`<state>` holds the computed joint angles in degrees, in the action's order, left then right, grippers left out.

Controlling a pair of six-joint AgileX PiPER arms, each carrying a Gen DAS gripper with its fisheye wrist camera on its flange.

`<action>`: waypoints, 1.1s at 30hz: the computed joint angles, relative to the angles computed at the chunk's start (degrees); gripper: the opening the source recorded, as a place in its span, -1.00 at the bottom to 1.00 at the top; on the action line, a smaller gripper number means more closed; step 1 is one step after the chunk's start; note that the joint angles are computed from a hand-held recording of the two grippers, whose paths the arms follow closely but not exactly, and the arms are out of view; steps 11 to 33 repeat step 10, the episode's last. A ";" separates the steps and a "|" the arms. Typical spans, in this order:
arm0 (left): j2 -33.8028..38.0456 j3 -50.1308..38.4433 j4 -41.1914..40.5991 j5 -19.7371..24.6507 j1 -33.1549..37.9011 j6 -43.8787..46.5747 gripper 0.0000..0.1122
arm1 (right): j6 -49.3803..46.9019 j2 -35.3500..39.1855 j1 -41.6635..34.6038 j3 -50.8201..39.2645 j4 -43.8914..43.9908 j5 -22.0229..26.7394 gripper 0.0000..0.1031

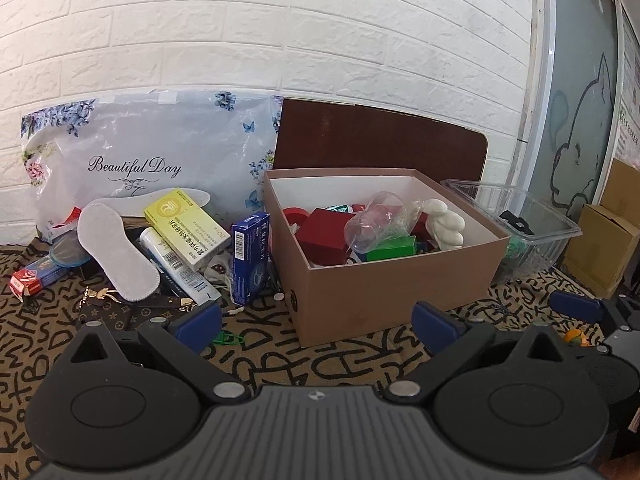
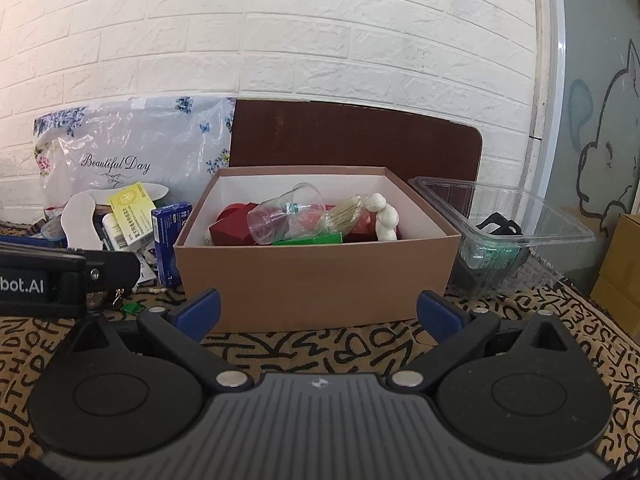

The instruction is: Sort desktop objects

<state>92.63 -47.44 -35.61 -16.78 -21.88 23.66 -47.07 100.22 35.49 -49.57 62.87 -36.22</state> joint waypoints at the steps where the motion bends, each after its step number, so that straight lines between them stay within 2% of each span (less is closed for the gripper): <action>1: -0.03 -0.06 -1.31 0.29 -0.01 1.29 0.84 | 0.11 0.11 0.26 0.14 -0.03 -0.11 0.97; 5: 0.30 -0.50 -5.77 1.23 -0.24 5.19 0.84 | 1.27 -0.05 0.76 0.56 -0.16 0.00 0.97; 8: 0.34 -0.47 -3.89 2.16 -0.18 2.23 0.84 | 0.09 -0.15 1.09 0.44 1.11 -0.24 0.97; 10: 0.39 -0.96 -7.70 2.69 -0.59 5.72 0.84 | -0.67 -0.21 1.33 0.35 2.01 -0.56 0.97; 33: 0.39 -0.96 -7.70 2.69 -0.59 5.72 0.84 | -0.67 -0.21 1.33 0.35 2.01 -0.56 0.97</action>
